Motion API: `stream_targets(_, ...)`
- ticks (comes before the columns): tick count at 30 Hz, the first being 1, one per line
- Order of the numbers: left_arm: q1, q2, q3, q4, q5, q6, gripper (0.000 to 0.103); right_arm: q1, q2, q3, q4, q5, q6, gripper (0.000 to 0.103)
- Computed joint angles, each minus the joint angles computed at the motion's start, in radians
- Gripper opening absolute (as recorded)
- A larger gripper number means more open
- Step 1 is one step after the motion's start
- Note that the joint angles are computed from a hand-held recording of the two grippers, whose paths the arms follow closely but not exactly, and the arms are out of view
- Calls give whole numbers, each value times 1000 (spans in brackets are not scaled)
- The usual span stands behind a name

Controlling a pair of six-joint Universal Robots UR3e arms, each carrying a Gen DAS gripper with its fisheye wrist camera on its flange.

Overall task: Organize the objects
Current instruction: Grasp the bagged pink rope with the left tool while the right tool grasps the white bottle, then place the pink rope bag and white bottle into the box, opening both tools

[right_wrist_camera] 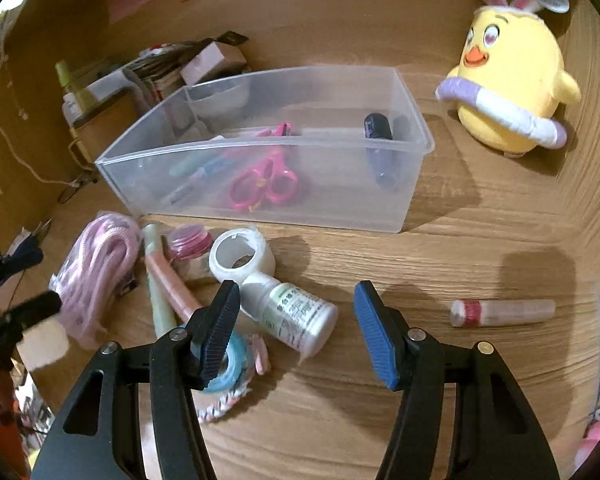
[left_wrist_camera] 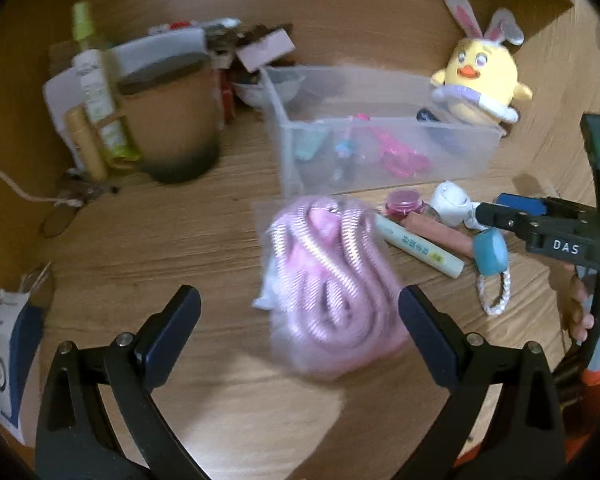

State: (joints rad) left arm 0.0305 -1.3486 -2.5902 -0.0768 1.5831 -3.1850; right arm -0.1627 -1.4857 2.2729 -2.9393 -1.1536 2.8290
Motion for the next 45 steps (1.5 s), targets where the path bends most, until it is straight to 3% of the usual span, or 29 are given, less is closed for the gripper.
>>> stream_targets(6,8,-149,90,18,-45,-23,100,28,33,-19,-12,-23,9,56)
stream_targets(10,9,-199,115,32,-57,-29,100,1,25,-9,13,17,-21,55)
stream_targets(12,-8,-227,131,30,-53,-29,100,-12,15,1,21,27,-38,47)
stream_targets(13,-27,-246,146,31,-32,-35,98,-15,12,1,31,30,-49,39)
stream_targets(15,-58,-275,163,52,10,-32,84,-27,2,11,42,39,-67,30)
stream_targets(16,-59,-281,165,55,9,-30,84,-32,-4,20,39,42,-73,27)
stream_targets(18,-59,-289,164,69,11,-29,74,-41,-14,40,21,48,-80,27)
stream_targets(23,-37,-283,145,93,-9,-22,64,-77,-56,85,-2,79,-97,27)
stream_targets(34,73,-44,20,72,-106,-3,57,-147,-177,108,41,155,-108,27)
stream_targets(36,90,15,18,33,-124,7,40,-156,-200,108,49,172,-105,27)
stream_targets(38,128,67,18,-17,-182,34,40,-162,-219,105,52,187,-101,27)
stream_targets(42,108,60,35,-1,-147,31,40,-159,-238,96,45,202,-87,27)
stream_targets(45,136,121,14,-28,-180,34,40,-160,-253,85,54,213,-83,27)
